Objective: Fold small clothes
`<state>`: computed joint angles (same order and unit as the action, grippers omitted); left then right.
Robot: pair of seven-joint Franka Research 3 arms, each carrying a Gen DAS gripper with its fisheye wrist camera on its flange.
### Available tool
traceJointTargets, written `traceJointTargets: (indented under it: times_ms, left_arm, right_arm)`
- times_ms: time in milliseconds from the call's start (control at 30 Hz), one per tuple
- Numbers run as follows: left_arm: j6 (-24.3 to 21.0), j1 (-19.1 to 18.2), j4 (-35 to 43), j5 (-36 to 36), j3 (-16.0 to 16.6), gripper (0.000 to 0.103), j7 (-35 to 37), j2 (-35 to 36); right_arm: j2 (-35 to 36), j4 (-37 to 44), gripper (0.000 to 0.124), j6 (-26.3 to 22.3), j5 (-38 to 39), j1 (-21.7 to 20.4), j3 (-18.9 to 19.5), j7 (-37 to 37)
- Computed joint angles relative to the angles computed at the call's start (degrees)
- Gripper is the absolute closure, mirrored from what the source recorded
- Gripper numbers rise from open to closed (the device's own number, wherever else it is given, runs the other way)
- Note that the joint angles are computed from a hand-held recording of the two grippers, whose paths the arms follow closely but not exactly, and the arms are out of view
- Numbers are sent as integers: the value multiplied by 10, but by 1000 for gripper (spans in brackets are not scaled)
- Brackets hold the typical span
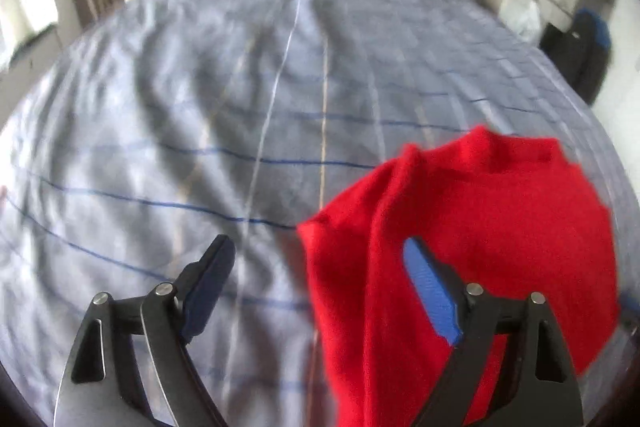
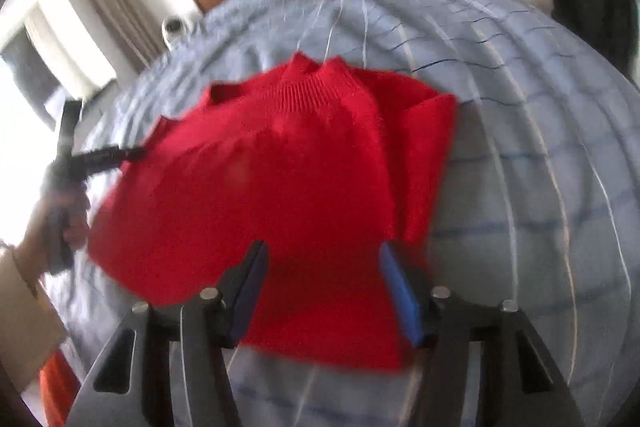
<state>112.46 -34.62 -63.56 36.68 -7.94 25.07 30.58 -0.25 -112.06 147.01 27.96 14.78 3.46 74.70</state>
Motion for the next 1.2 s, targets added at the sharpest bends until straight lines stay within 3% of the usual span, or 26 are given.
traceJointTargets:
  times_ms: [67, 233, 467, 700, 1100, 1133, 1200]
  left_arm:
    - [-28, -30, -11, 42, 5, 13, 5, -21]
    - [-28, -40, -57, 78, -13, 11, -13, -67]
    - [-62, -59, -60, 112, -30, 11, -15, -82]
    - [-61, -59, -115, 118, -46, 9, -58, -126]
    - [52, 11, -428, 41, -109, 7, -233, -268]
    - [77, 25, -453, 45, -118, 4, -245, -277]
    - [117, 17, -510, 145, -120, 1, -315, -300]
  right_arm:
    - [-42, -49, 65, 34, 7, 3, 1, -6]
    - [-128, -142, 64, 54, 14, 7, -4, 7]
    - [-163, -183, 64, 70, 5, 16, -2, 41]
    - [-203, -222, 64, 79, -10, 21, 1, 62]
    - [-233, -307, 63, 140, -50, 27, 6, 68]
    - [-231, -312, 61, 151, -48, 32, 3, 62]
    - [-228, -321, 58, 178, -52, 34, 8, 57]
